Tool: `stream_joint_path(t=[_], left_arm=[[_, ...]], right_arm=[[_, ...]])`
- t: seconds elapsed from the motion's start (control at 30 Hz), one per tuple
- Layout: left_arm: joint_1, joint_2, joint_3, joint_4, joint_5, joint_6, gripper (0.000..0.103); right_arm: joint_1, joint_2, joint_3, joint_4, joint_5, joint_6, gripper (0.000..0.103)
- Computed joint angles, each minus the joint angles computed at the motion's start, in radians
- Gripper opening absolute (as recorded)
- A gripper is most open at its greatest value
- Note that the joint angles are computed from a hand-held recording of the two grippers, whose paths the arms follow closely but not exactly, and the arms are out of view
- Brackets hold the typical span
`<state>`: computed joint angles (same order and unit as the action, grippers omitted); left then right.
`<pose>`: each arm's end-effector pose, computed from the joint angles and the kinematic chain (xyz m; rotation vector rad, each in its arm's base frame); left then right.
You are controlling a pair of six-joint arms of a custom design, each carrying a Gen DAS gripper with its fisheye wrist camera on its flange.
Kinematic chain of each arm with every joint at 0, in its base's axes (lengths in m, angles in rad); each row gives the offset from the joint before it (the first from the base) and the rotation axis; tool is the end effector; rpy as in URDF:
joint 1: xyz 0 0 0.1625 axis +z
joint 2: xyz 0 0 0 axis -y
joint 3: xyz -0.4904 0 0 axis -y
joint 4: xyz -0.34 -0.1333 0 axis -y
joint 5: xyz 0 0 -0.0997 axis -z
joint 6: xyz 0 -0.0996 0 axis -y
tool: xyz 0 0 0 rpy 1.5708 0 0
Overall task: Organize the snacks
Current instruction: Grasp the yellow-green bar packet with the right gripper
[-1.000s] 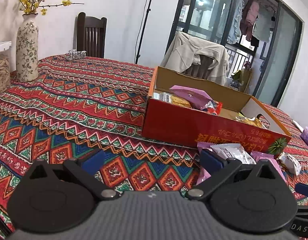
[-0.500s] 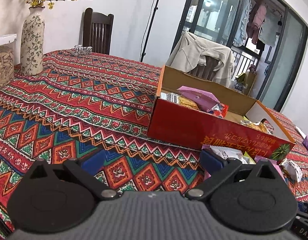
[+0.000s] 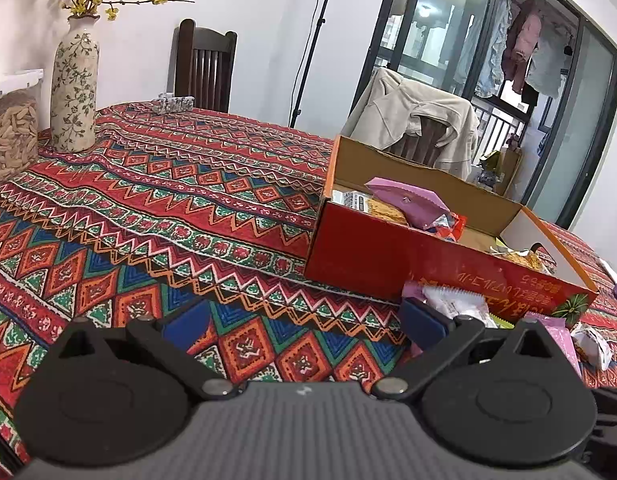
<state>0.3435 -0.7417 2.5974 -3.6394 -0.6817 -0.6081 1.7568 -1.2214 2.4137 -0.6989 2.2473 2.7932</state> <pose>-0.2838 -0.3252 0.1272 0.6486 2.4505 -1.1222 0.1279 -0.2962 0.1827 0.1302 -2.1675 1.2052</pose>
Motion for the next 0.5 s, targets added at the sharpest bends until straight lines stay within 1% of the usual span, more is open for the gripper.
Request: stream_joint_path(t=[0.03, 0.07, 0.1, 0.13, 0.17, 0.2, 0.27, 0.43, 0.5], left_arm=[[0.000, 0.000, 0.000, 0.000, -0.004, 0.001, 0.103], [0.001, -0.001, 0.000, -0.002, -0.008, 0.003, 0.103], [0.001, 0.000, 0.001, -0.007, -0.010, 0.006, 0.103], [0.002, 0.001, 0.002, -0.015, -0.014, 0.009, 0.103], [0.002, 0.002, 0.004, -0.021, -0.016, 0.011, 0.103], [0.002, 0.001, 0.005, -0.026, -0.017, 0.012, 0.103], [0.002, 0.003, 0.006, -0.030, -0.018, 0.012, 0.103], [0.000, 0.003, 0.006, -0.025, -0.013, 0.010, 0.103], [-0.002, 0.004, 0.004, -0.021, -0.010, 0.008, 0.103]], right_arm=[[0.000, 0.005, 0.007, -0.023, 0.007, -0.020, 0.052], [0.001, 0.008, 0.015, -0.043, 0.014, -0.040, 0.044], [0.006, 0.010, 0.023, -0.062, 0.027, -0.049, 0.040], [-0.004, -0.001, 0.032, -0.062, 0.007, -0.042, 0.037], [-0.017, -0.020, 0.042, -0.049, -0.031, -0.024, 0.036], [-0.022, -0.031, 0.052, -0.056, -0.047, -0.024, 0.036], [-0.006, -0.039, 0.079, -0.115, -0.040, -0.056, 0.035], [0.012, -0.084, 0.131, -0.206, -0.064, -0.109, 0.035], [0.007, -0.109, 0.153, -0.238, -0.078, -0.128, 0.035]])
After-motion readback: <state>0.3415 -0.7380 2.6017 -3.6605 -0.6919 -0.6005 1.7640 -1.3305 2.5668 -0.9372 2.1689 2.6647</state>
